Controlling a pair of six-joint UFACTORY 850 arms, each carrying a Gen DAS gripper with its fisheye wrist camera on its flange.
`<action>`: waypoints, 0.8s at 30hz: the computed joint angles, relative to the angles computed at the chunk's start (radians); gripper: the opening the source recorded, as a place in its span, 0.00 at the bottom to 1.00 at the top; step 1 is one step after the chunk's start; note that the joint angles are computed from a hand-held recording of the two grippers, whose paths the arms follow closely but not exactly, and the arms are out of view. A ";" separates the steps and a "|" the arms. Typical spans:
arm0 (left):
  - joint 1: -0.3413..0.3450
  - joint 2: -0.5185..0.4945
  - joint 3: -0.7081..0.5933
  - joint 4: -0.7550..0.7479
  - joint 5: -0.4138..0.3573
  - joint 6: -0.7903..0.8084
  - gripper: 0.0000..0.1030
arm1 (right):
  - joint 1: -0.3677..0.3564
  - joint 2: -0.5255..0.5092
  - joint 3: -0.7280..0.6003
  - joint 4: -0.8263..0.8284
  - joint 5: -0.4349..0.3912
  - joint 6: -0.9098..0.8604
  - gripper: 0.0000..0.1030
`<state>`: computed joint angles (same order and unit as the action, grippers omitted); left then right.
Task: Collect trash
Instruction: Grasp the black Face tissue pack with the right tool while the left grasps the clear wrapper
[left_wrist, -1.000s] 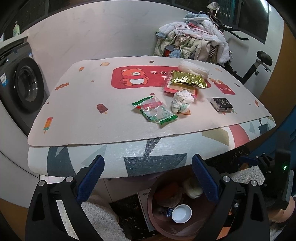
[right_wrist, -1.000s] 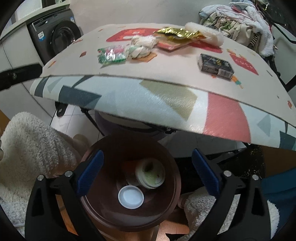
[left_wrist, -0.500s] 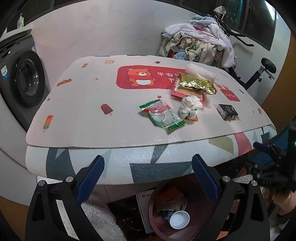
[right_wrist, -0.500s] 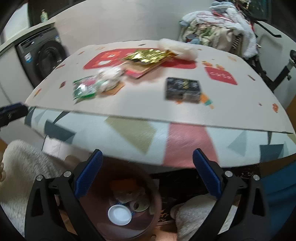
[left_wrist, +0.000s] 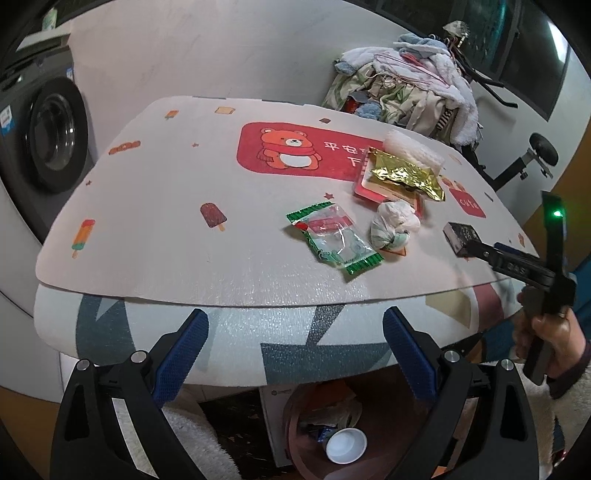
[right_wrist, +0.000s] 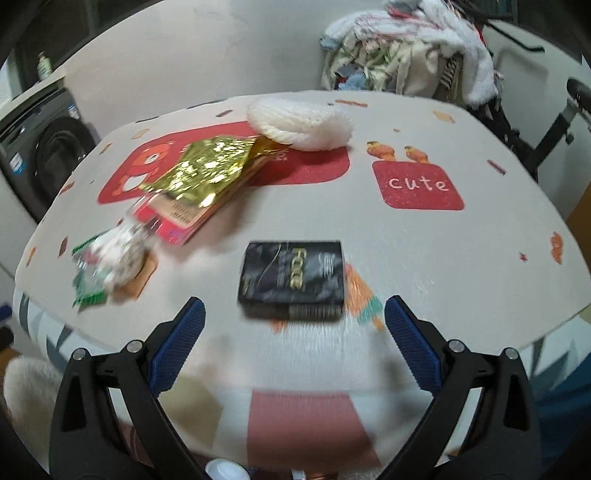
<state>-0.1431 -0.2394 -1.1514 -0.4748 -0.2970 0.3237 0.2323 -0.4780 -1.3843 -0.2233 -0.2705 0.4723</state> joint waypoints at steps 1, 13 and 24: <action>0.002 -0.006 -0.006 -0.012 -0.004 0.003 0.90 | -0.002 -0.012 -0.015 0.016 -0.004 -0.016 0.93; -0.001 -0.159 -0.188 -0.151 -0.063 0.059 0.81 | 0.001 -0.048 -0.056 0.042 0.023 -0.116 0.60; -0.020 -0.367 -0.425 -0.069 -0.163 -0.135 0.34 | -0.002 0.042 0.050 0.017 0.089 -0.078 0.59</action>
